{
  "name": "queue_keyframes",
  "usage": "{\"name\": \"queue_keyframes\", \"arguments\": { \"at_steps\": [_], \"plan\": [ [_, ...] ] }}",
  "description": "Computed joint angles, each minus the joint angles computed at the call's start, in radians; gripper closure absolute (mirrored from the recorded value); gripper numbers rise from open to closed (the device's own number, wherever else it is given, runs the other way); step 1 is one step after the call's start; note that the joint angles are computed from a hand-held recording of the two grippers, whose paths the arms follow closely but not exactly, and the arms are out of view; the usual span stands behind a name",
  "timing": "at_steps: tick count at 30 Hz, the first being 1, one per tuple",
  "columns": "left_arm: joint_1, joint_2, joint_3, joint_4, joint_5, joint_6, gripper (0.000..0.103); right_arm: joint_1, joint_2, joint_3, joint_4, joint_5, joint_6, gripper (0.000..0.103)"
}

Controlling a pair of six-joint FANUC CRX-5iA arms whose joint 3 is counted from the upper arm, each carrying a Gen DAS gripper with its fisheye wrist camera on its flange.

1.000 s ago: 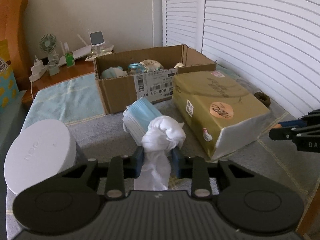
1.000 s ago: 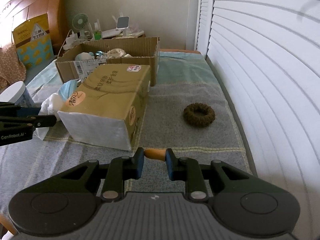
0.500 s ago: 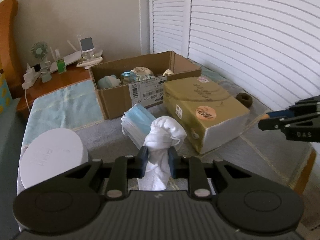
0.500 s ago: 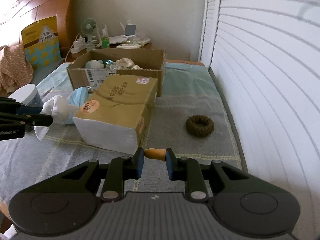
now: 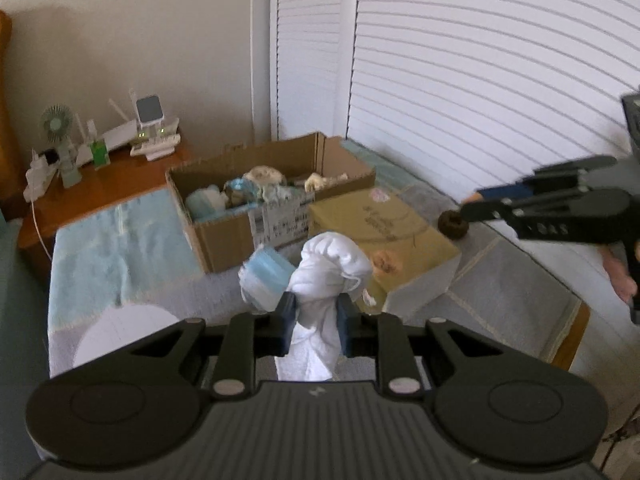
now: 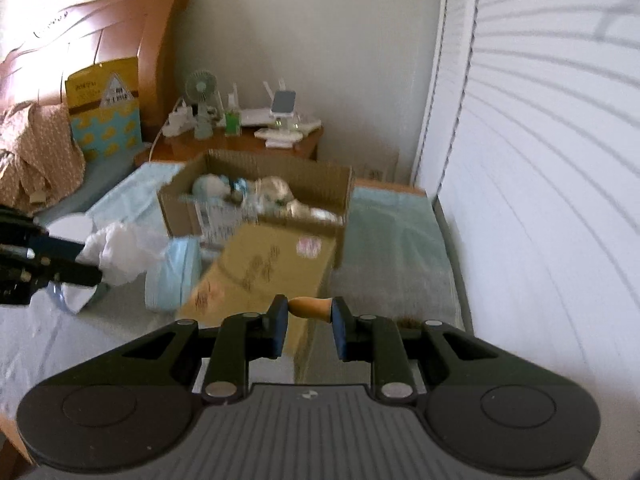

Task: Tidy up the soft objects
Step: 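Drop the orange piece into the box with the right gripper while the left carries the white bundle there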

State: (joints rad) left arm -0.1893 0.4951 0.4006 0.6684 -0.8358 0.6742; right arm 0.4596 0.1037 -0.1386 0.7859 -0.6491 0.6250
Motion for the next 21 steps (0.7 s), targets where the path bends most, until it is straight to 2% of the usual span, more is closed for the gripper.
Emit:
{"name": "queue_keyframes", "arguments": {
  "at_steps": [3, 9, 15, 21],
  "plan": [
    [0.001, 0.016, 0.031, 0.007, -0.005, -0.006, 0.083, -0.021, 0.042, 0.067, -0.017, 0.023, 0.046, 0.076],
    [0.002, 0.055, 0.105, -0.004, -0.009, 0.015, 0.083, -0.061, 0.176, 0.286, -0.157, 0.010, 0.242, 0.076],
    [0.001, 0.097, 0.178, -0.026, -0.020, 0.052, 0.083, -0.096, 0.344, 0.562, -0.308, -0.074, 0.447, 0.076],
    [-0.002, 0.141, 0.254, -0.063, -0.037, 0.093, 0.083, -0.135, 0.510, 0.838, -0.451, -0.192, 0.582, 0.072]
  ]
}}
